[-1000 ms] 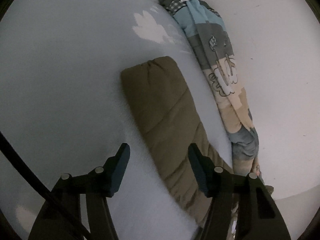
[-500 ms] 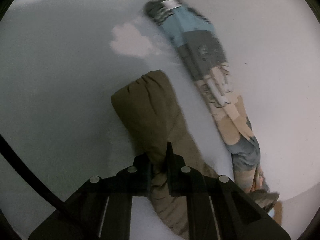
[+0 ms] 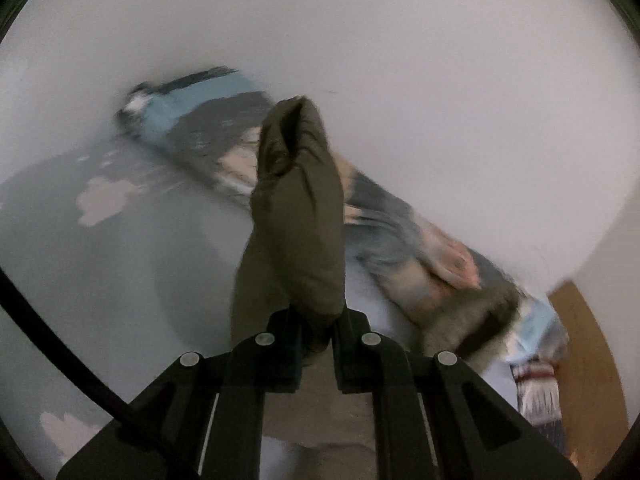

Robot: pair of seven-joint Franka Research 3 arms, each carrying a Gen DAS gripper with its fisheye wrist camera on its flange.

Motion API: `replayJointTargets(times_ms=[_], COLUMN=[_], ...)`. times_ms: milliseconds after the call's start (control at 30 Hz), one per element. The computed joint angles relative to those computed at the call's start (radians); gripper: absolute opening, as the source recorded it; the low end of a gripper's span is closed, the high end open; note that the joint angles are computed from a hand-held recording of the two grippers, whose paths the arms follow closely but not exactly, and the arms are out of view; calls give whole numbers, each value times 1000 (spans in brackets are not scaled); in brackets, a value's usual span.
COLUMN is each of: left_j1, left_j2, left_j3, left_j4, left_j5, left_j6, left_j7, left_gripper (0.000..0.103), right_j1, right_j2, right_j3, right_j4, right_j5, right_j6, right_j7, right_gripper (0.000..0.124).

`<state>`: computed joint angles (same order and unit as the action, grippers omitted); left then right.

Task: Fold large clothes

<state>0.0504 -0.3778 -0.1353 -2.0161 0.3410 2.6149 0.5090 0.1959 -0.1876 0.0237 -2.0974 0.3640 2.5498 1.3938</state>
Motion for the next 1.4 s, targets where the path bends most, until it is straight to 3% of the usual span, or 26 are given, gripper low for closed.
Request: replayJointTargets(times_ms=[333,500,733,867,900,933,1000,1133,1200,1400], left_j1=[-192,-304,-411,-417,-417,-409,-386,-388,-383,-310], left_j2=[320,495,686,687,689,687,652,461,346,100], left_j3=[-121,-128,-100,-92,-95,-106,-128,-124,-123,-173], left_j4=[324,446,555,538,553,563,540,355,242,9], left_j5=[8,33,34,18,8,-29,-117,-118,-105,157], left_j6=[-59,-109,-266,-293,-317,-332,-313,-239,-223,-382], left_j7=[37,25,35,75,102,139,205,207,153,-127], left_gripper=[11,11,11,15,21,36,52,58,67,70], right_j1=[-48,-61,-74,-75,-74,-74,-74,-70,-62,-41], right_j2=[-26,-40,-32,-29,-29,-28,-24,-10,-1,39], right_j3=[-38,-49,-61,-61,-61,-59,-57,-59,-62,-87], right_j4=[0,-2,13,18,18,18,19,29,36,65], right_j5=[37,56,92,101,103,102,100,128,159,341], right_j6=[40,41,25,16,15,17,16,4,-7,-107], right_j7=[48,48,51,48,44,42,41,42,28,-68], right_gripper=[68,68,68,68,68,68,68,68,68,71])
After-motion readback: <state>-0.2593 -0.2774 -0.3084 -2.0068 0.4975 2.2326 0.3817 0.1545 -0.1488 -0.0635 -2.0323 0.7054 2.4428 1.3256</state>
